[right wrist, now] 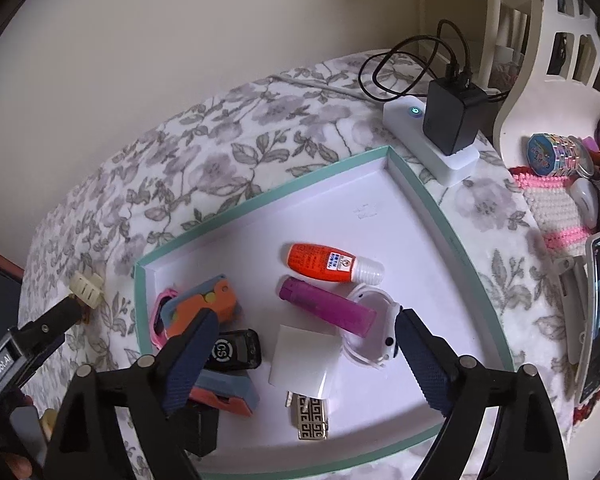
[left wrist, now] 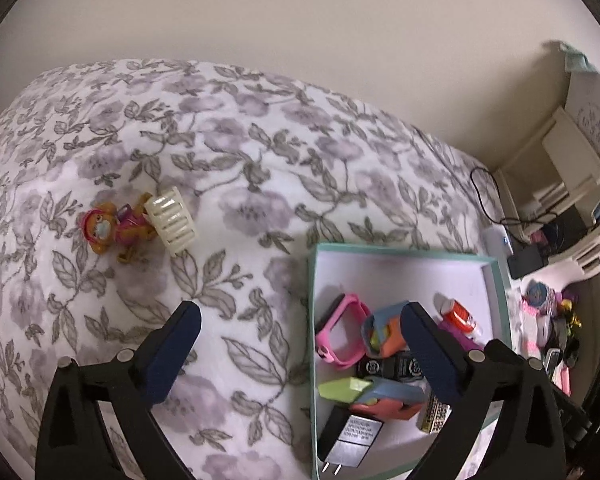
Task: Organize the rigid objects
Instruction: 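Move both grippers back over the remaining toy figure and cream clip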
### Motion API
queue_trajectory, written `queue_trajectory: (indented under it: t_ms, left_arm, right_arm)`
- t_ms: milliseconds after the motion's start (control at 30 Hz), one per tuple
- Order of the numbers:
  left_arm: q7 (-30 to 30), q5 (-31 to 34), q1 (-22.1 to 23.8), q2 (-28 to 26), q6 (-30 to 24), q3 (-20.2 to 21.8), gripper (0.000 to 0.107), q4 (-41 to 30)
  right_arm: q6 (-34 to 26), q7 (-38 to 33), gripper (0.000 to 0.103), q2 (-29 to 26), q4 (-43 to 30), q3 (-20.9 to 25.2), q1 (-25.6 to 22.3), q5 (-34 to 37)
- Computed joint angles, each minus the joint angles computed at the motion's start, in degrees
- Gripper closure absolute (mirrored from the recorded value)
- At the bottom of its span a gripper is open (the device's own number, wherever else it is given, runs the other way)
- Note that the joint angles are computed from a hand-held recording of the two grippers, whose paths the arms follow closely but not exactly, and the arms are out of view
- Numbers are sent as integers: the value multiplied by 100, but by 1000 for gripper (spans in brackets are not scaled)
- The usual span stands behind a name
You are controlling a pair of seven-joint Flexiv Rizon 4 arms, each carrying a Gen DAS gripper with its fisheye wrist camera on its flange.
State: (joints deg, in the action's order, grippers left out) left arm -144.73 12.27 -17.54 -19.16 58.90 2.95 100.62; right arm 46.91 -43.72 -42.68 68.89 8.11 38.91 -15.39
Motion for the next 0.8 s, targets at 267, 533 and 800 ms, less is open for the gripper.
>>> queue_trajectory:
  t_ms: [267, 533, 800]
  left_arm:
    - [-71, 90, 16, 18, -22, 41, 7, -11]
    - [-690, 864, -207, 106, -801, 250, 7, -349]
    - [-1077, 1329, -75, 268, -1061, 153, 7, -358]
  right_arm:
    - [26, -13, 0, -51, -10, -107, 103, -242]
    - [419, -3, 0, -48, 24, -82, 86, -146]
    - [667, -31, 0, -78, 46, -241, 257, -570]
